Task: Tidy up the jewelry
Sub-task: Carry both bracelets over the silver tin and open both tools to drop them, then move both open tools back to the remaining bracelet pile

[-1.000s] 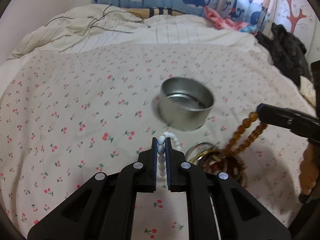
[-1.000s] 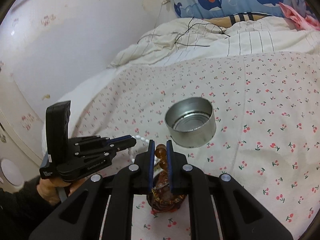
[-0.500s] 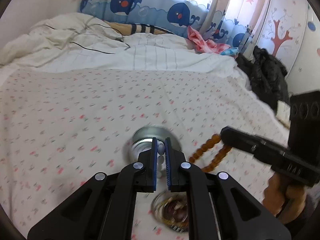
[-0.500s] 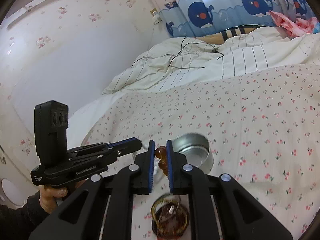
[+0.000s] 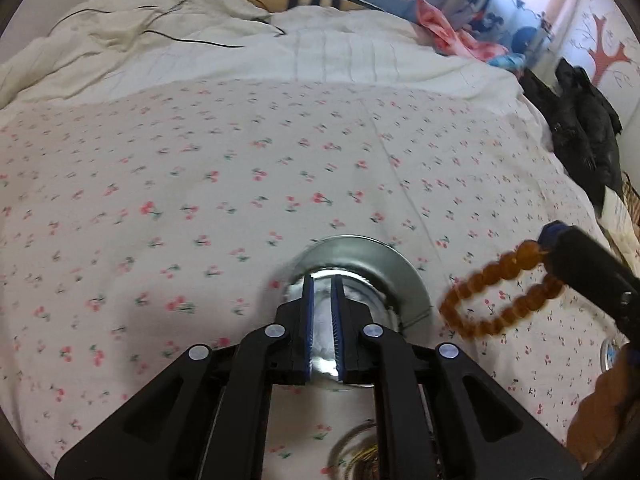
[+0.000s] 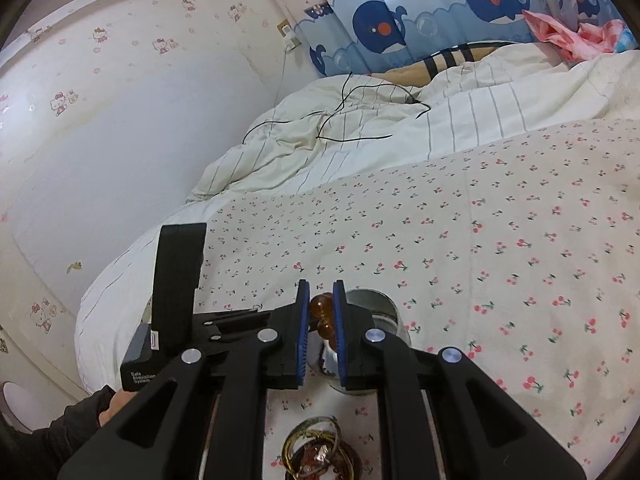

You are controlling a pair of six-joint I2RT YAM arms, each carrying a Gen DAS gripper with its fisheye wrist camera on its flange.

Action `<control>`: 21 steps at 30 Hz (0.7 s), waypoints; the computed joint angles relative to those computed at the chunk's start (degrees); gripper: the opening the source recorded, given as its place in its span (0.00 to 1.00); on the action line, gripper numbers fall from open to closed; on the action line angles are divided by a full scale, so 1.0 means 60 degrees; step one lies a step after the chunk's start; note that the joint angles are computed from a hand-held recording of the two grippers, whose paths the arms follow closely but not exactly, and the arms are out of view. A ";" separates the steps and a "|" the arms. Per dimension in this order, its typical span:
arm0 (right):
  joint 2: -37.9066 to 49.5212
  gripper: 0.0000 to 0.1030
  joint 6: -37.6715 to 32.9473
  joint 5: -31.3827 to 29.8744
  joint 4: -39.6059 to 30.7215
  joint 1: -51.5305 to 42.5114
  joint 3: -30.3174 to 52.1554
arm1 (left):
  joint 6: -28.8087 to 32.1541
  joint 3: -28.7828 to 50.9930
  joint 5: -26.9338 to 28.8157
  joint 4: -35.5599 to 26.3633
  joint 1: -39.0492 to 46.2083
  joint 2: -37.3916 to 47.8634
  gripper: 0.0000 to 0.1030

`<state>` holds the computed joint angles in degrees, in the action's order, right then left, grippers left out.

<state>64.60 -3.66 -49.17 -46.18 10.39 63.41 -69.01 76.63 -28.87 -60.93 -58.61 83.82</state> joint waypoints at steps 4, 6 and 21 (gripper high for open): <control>0.0239 0.12 0.0590 0.0247 0.0597 0.0777 -0.0123 | -0.0648 0.0316 -0.1000 -0.1149 -0.0415 -0.0581 0.47; 0.0437 0.12 0.0835 0.0334 0.0817 0.1118 -0.0193 | -0.0975 0.0345 -0.1243 -0.1557 -0.0579 -0.0822 0.49; -0.1504 0.55 -0.1614 0.3450 -0.1114 0.0465 -0.1015 | -0.3576 -0.1150 -0.0102 -0.1950 -0.3391 -0.0865 0.56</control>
<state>55.58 -13.35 -28.47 -52.86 13.18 57.32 -90.47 69.73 -29.48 -72.63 -78.96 78.63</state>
